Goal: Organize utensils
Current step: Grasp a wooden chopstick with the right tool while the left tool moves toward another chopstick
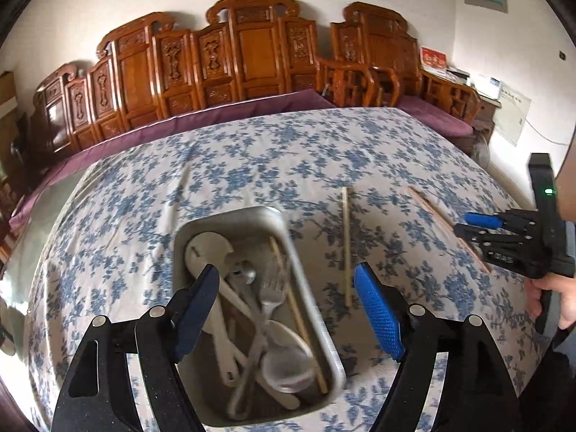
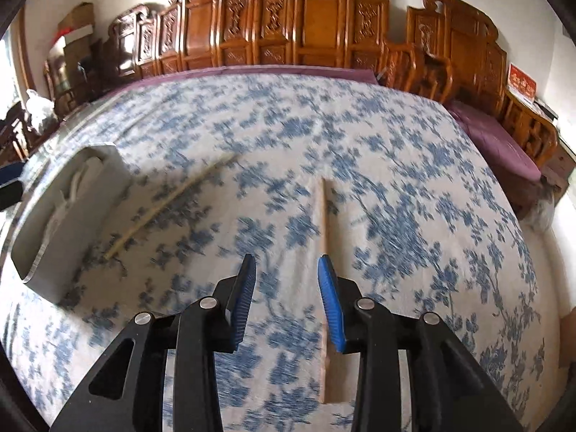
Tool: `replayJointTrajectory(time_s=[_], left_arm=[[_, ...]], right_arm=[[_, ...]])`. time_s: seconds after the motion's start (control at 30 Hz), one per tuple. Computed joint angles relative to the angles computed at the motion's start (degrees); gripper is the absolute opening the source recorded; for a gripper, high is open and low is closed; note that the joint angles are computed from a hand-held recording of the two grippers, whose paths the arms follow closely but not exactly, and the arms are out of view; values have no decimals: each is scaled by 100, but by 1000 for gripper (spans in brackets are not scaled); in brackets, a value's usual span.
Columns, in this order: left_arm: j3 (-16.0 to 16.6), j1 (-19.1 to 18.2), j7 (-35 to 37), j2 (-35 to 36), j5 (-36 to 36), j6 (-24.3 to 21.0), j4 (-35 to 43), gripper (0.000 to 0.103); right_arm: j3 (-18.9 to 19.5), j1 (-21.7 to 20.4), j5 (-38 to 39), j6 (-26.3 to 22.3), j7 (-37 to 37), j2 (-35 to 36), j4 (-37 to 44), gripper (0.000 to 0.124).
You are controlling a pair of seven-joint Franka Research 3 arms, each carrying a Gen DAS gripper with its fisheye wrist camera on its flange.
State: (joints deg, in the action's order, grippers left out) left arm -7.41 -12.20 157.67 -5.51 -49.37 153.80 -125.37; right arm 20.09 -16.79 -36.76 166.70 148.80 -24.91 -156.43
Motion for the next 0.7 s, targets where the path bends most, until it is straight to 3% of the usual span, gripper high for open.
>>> replayJointTrajectory(time_s=[0.1, 0.17, 0.33, 0.43, 0.53, 0.6, 0.7], left_arm=[[-28, -47, 23, -58, -33, -63, -46, 74], [-42, -96, 34, -104, -39, -118, -94, 74], [-74, -185, -126, -111, 135, -198, -149, 74], [-112, -216, -309, -80, 316, -207, -167, 65], [-167, -256, -502, -34, 530, -148, -179, 58], [-201, -272, -678, 17, 713, -156, -145, 55], [-274, -300, -911, 72, 1055, -52, -151, 52]], right_arm=[[-160, 80, 124, 35, -100, 88, -64, 38], [-241, 133, 196, 49, -234, 171, -72, 26], [-232, 145, 132, -52, -355, 344, 29, 21], [-362, 288, 153, -189, -432, 374, 78, 17], [-511, 431, 150, -307, -548, 400, 110, 0], [-761, 625, 407, -236, -779, 436, 57, 0], [-848, 683, 570, -191, -962, 433, 25, 0]])
